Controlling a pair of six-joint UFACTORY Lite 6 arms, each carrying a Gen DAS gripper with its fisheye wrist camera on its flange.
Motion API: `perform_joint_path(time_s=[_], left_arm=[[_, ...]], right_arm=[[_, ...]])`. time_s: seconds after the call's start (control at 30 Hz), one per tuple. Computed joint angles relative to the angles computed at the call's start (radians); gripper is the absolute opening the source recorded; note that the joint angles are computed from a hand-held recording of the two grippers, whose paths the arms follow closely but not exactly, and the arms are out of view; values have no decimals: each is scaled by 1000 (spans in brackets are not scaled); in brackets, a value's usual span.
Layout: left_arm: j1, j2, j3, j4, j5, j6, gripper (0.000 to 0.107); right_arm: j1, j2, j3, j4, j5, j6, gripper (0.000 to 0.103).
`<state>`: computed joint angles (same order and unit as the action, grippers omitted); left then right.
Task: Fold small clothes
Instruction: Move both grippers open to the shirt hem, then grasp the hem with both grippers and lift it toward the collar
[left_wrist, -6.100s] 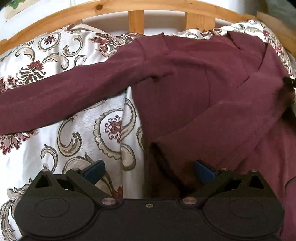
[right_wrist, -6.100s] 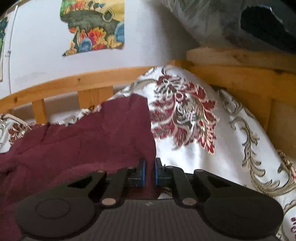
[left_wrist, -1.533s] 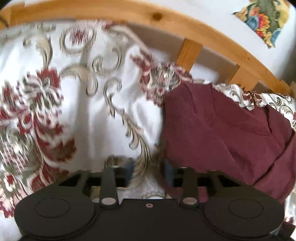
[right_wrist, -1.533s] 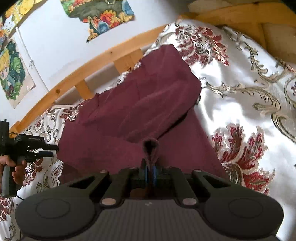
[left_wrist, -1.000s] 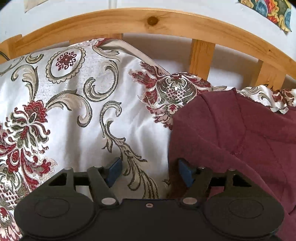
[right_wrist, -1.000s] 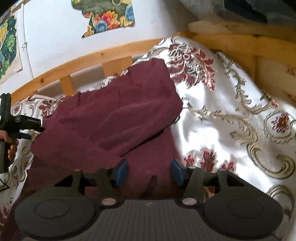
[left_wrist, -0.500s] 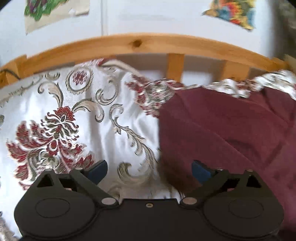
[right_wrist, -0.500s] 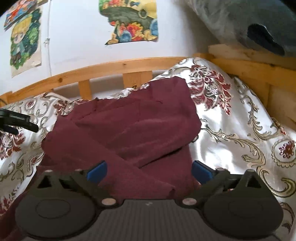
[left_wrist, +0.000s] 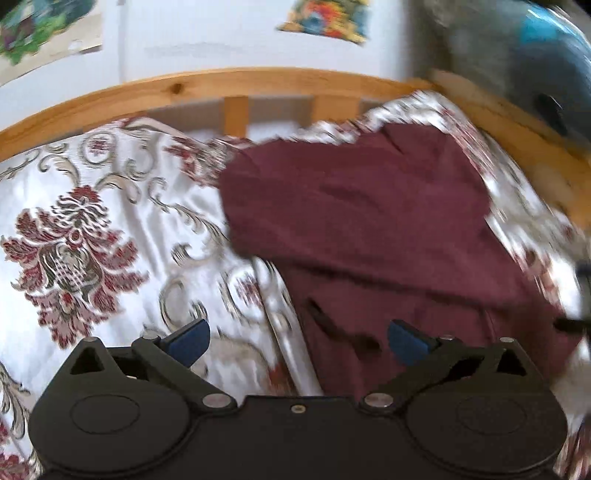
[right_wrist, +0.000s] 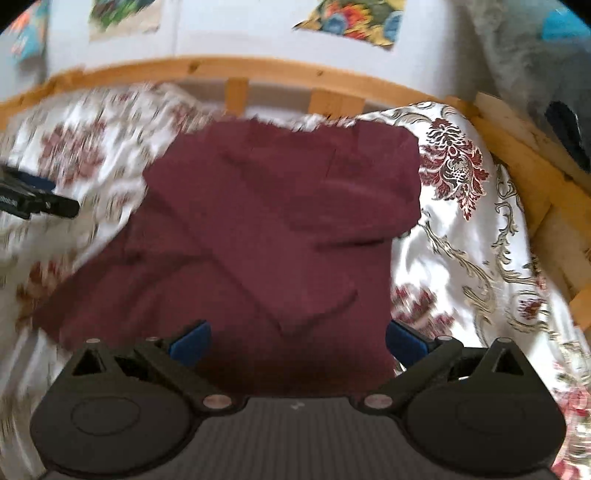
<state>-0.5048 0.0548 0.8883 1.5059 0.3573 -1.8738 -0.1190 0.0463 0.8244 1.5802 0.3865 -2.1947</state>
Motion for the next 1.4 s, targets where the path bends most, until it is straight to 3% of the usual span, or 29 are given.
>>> perform_joint_path(time_s=[0.13,0.27,0.63,0.8,0.97,1.03,1.1,1.2,1.3,1.4], left_arm=[[-87,-101,-141,65,10,-33,102],[-185,-133,-201,86,21,-27,102],[-382,203,-2,63,126,27,100],[-386,285,77,-29,185,101,87],[-405,287,81,-78,249,173,76],[-428,283,70,-70,289,178,71],[-439,282,61,-59,299,184,57],[-446,297,72,-53,300,190,40],[-442,305,86,-54,311,180,27],[-418,288,83,-53,302,165,17]], right_arm=[[-14,-122,-112,-215,-45,43,103],[-21,-252,-263,-116,-111,-203,103],[-70,-303,-312,-63,-110,-220,103],[-62,-282,-301,-16,-145,-265,103],[-64,-188,-205,-148,-193,-151,103],[-57,-151,-175,-75,-231,-284,103],[-55,-127,-155,-78,-237,-376,101],[-63,-78,-120,-285,-198,-334,88],[-39,-52,-122,-229,-203,-459,83],[-15,-31,-124,-250,-190,-452,79]])
